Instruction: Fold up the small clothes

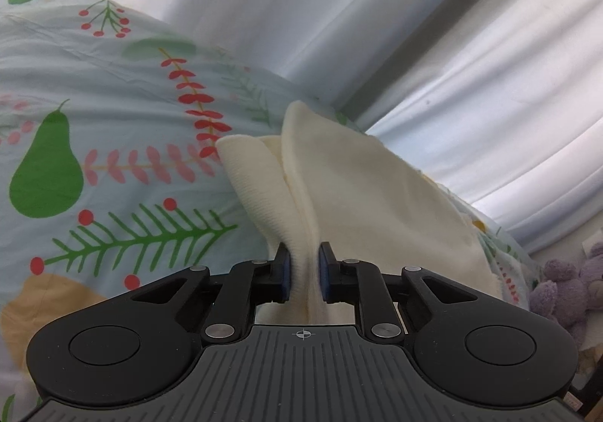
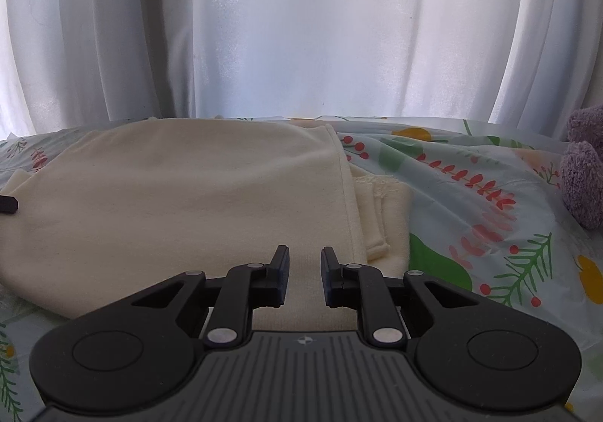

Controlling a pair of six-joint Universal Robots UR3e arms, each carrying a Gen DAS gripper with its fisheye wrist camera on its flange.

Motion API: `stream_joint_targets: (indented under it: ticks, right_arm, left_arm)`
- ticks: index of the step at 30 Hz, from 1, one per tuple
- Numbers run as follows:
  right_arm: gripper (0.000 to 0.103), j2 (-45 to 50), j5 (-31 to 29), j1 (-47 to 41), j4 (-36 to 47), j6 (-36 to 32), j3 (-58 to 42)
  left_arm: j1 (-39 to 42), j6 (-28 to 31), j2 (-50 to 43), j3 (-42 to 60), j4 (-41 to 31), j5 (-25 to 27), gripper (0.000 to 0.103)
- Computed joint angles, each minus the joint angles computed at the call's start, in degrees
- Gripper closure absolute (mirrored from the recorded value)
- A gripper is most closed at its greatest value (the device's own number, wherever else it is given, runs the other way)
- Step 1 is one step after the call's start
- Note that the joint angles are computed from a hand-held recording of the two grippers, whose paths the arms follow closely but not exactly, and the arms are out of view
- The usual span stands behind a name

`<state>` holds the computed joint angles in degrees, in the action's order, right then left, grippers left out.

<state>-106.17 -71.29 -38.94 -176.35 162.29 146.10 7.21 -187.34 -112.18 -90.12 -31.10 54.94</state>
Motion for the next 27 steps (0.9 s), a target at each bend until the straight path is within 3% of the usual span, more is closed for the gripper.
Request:
stream_joint_targets:
  ticks: [8,17,20,23,25,27]
  right_arm:
    - [0.087,0.06,0.31,-0.65,1.31,1.34,-0.32]
    - [0.086,-2.62,2.03,-2.80,3.64,0.66,0.64]
    - [0.086,-2.76,2.55,-3.66,4.61,0.01,0.87]
    - [0.085,-3.18,3.57,-4.63,5.44,-0.59,1.18]
    - [0.085,-3.15,4.05,-4.91,5.21,-0.86,1.26]
    - [0.084,-2.95,4.62,-5.12,5.15,-0.90,1.03]
  left_arm:
    - [-7.81,-1.49,-1.70,8.47,0.29,-1.71,0.086]
    - [-23.16,2.02,-15.39,24.76,-6.03,9.66,0.085]
    - [-23.42,2.54,-14.94,21.60,-2.72,9.27,0.077]
    - [-21.55,4.55,-10.91,19.80,-6.60,5.72,0.076]
    - [-19.54,4.22,-5.82,13.75,-2.62,2.87,0.076]
    - [-18.60,3.55,-1.86,9.50,1.82,5.38,0.073]
